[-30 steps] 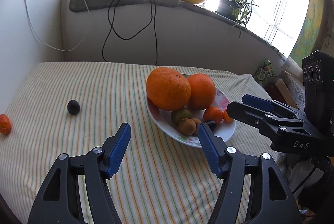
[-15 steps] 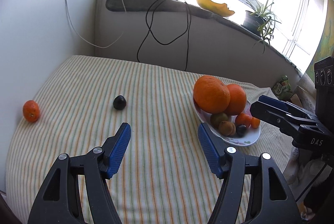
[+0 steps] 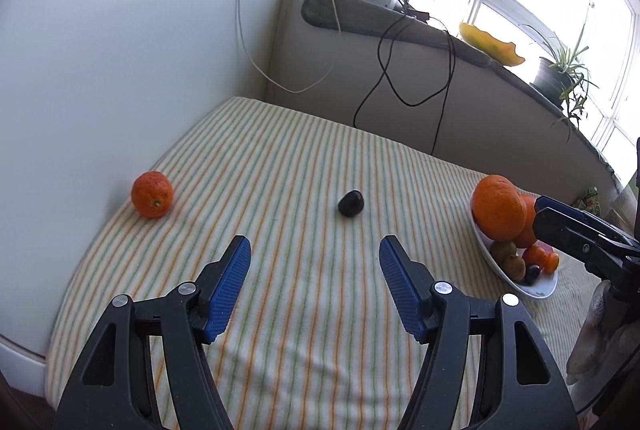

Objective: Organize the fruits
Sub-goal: 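Move both open tools toward the tangerine and dark plum on the cloth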

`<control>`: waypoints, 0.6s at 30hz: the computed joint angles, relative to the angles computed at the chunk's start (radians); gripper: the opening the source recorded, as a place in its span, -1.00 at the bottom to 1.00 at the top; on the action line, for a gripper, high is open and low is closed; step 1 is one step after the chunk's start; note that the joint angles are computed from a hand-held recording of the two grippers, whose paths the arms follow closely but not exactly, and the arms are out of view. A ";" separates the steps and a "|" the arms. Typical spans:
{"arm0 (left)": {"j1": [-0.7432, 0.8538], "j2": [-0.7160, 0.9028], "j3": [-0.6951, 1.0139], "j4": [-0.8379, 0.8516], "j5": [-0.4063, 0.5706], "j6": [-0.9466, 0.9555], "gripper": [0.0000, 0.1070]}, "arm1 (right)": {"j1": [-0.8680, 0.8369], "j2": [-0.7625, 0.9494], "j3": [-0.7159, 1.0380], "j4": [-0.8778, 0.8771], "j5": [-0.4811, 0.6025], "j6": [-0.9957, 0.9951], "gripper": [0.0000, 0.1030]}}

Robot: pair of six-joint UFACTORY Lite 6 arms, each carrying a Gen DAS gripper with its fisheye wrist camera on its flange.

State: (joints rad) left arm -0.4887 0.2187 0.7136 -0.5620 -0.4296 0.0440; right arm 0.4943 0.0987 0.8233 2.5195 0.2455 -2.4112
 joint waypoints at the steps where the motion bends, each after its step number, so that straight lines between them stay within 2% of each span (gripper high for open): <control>1: 0.014 -0.002 -0.006 0.002 -0.003 -0.002 0.24 | 0.010 0.016 0.015 0.009 -0.001 -0.008 0.66; 13: 0.158 0.040 -0.005 0.030 -0.011 0.015 0.24 | 0.110 0.247 0.248 0.019 -0.031 0.030 0.66; 16: 0.191 0.062 0.017 0.041 -0.003 0.035 0.24 | 0.135 0.307 0.310 0.093 -0.056 -0.020 0.66; 18: 0.199 0.086 0.044 0.011 -0.001 0.087 0.24 | 0.144 0.347 0.350 0.081 -0.066 0.001 0.54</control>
